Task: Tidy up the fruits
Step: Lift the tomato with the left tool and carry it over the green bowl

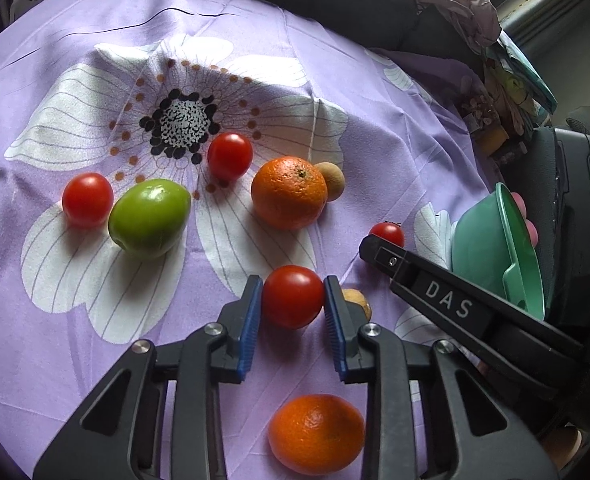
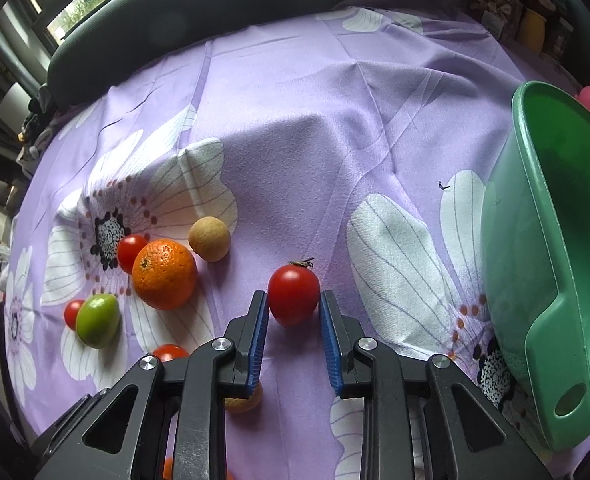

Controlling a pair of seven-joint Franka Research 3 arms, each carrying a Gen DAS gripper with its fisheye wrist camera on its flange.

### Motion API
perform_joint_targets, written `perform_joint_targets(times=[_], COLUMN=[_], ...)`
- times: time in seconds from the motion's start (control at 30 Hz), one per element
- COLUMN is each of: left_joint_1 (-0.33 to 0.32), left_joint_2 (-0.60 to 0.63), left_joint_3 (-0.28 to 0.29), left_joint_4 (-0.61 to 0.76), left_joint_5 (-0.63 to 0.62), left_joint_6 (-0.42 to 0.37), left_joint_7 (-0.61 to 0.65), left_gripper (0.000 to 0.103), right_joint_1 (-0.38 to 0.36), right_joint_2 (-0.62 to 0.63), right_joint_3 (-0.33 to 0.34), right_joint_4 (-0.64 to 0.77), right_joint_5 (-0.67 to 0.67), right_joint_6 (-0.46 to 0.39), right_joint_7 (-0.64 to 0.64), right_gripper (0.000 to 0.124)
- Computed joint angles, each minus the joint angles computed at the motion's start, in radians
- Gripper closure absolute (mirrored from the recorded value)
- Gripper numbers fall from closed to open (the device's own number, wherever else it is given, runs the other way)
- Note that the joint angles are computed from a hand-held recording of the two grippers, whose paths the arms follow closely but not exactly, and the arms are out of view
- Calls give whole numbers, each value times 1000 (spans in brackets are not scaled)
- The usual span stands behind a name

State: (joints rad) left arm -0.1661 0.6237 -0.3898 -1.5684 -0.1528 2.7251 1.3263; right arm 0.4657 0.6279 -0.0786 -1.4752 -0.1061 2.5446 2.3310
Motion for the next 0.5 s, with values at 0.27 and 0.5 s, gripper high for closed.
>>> perform_joint_targets(times=[0.27,0.5], left_joint_1=[-14,-8], left_joint_2=[-49,-61], left_joint_3=[18,7], left_joint_4=[-57,-81], left_joint_5=[36,72], left_joint_6=[94,159], left_joint_7=[-18,-33], left_gripper=[73,73], right_joint_1=[6,12], right_joint_2=[-80,-158], right_joint_3=[-9,-32], right_joint_4=[-122,-241], right_joint_5=[-6,-22], right_joint_6=[133,259], right_joint_7=[27,59], right_gripper=[102,102])
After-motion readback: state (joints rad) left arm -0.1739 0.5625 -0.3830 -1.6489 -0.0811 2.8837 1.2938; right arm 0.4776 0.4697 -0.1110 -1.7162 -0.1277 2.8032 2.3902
